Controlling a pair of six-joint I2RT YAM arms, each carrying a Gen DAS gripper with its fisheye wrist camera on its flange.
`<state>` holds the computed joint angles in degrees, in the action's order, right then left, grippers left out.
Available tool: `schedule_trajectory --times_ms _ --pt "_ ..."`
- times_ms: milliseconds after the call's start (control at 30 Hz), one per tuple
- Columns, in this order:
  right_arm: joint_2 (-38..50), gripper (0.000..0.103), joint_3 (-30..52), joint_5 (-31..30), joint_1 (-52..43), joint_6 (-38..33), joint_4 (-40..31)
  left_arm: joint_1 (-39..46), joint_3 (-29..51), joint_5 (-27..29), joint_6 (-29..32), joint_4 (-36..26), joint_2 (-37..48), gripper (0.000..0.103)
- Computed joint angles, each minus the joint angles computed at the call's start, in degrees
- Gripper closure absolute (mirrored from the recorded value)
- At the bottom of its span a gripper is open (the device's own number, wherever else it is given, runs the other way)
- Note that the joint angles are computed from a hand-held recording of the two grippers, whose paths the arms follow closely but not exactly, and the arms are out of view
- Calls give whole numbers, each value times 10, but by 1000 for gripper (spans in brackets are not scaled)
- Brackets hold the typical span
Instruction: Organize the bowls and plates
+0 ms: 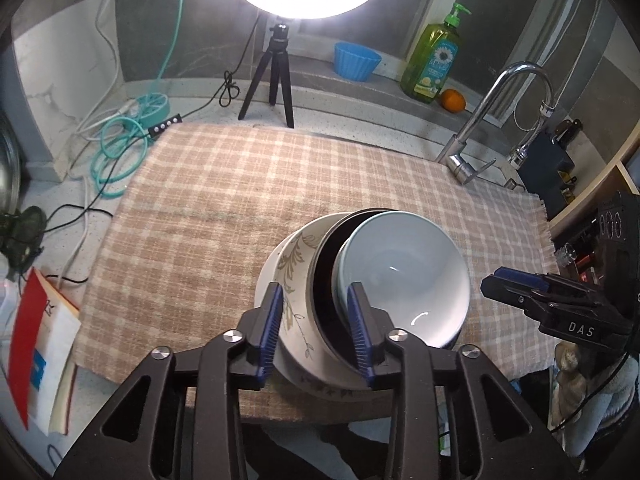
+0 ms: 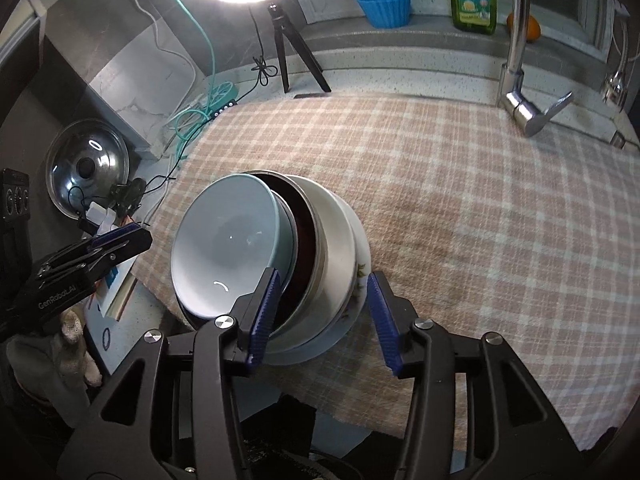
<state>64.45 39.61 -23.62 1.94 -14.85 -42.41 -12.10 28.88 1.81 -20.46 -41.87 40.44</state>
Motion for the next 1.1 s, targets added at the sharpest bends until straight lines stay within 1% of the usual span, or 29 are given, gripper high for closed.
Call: schedule_trajectory --times_ms 33,67,100,167,200,233,300,333,367,400,433,567,700,800,1100 --pt "-6 43 0 -2 -6 -7 -2 -23 1 -20 -16 -3 -7 55" --pt "-12 41 0 -4 -12 -13 -3 -51 3 -48 -38 -5 -13 44" --pt "-20 38 -1 -8 -20 -21 -4 -73 4 -71 -54 -8 -20 41" --pt "-34 35 -2 -17 -36 -34 -8 -126 11 -128 -86 -19 -27 38" --pt "-42 30 -2 -22 -45 -40 -11 -151 16 -156 -103 -25 -27 32" --pt "-48 26 -3 -26 -52 -46 -12 -168 19 -174 -115 -29 -28 31" --pt "-67 22 -5 -31 -67 -54 -11 -206 24 -218 -146 -39 -34 30" --pt "-80 19 -8 -32 -76 -62 -8 -218 27 -230 -156 -42 -35 28" --pt "-80 17 -8 -32 -76 -62 -8 -237 31 -249 -168 -48 -34 24" --pt "-87 14 -10 -31 -79 -64 -5 -257 34 -266 -183 -53 -32 23" --pt "-90 13 -11 -32 -83 -67 -4 -268 36 -277 -191 -54 -31 23" --pt "-100 13 -11 -37 -100 -79 -6 -300 44 -304 -219 -58 -11 23" --pt "-106 13 -11 -41 -116 -92 -9 -315 48 -307 -238 -54 7 23" --pt "-112 13 -11 -42 -122 -102 -11 -334 53 -321 -248 -56 20 23" --pt "-115 13 -14 -43 -123 -106 -14 -341 56 -323 -258 -63 26 23"
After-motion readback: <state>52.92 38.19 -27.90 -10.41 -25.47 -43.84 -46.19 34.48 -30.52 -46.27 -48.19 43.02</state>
